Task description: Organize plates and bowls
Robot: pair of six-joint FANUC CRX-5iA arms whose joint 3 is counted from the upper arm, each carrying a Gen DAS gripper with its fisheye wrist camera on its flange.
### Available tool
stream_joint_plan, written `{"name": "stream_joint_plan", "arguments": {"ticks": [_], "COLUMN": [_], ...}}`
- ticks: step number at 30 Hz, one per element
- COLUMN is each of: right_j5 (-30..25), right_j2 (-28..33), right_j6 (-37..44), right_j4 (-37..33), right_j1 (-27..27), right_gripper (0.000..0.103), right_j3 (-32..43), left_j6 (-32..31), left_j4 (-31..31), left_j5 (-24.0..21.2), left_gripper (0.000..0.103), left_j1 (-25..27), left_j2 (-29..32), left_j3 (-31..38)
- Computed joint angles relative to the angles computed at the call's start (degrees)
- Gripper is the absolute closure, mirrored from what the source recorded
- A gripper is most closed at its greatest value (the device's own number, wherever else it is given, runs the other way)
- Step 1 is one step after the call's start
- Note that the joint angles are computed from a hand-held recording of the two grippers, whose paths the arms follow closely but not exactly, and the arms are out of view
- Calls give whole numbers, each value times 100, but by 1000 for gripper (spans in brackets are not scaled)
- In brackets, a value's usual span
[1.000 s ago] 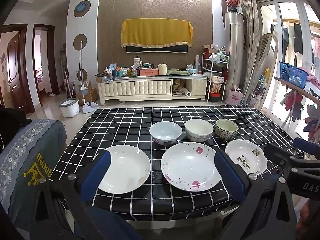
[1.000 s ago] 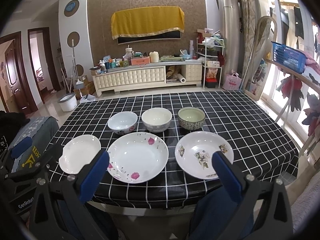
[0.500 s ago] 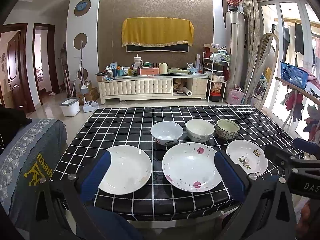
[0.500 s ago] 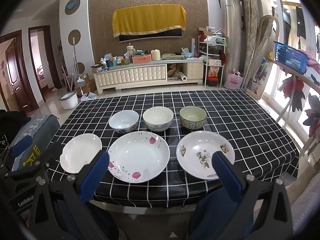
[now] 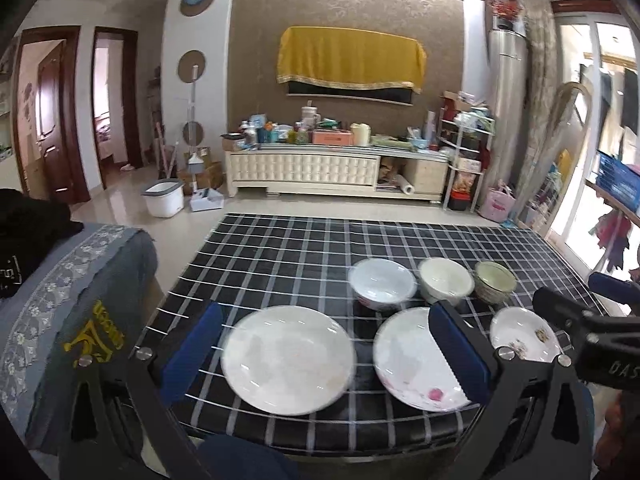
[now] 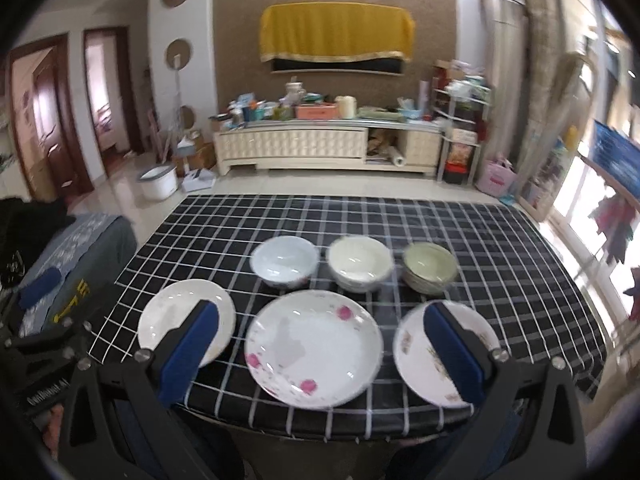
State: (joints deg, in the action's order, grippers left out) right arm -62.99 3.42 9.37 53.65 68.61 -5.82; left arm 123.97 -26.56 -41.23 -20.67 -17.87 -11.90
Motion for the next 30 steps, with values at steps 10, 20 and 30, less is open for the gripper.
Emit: {"name": "stream_joint_plan", "arguments": {"ticks": [10, 20, 30], "right_j5": [1127, 615, -28], "right_j2": [960, 2253, 3106], "right_j6": [1098, 3459, 4241], "right_j4": [-435, -2833, -3828], "right_j1": [-417, -785, -1023], "right_gripper": [0, 0, 25], "right_j3": [1095, 2870, 3778], "left_j6": [-843, -1587, -2578], "left_j4": [711, 1572, 2777], "left_j5": [-220, -290, -263], "left_gripper": [1, 1, 35], "left_j1": [1174, 1783, 2304], "left_j2": [283, 1216, 1953], "left_j3": [174, 120, -189]}}
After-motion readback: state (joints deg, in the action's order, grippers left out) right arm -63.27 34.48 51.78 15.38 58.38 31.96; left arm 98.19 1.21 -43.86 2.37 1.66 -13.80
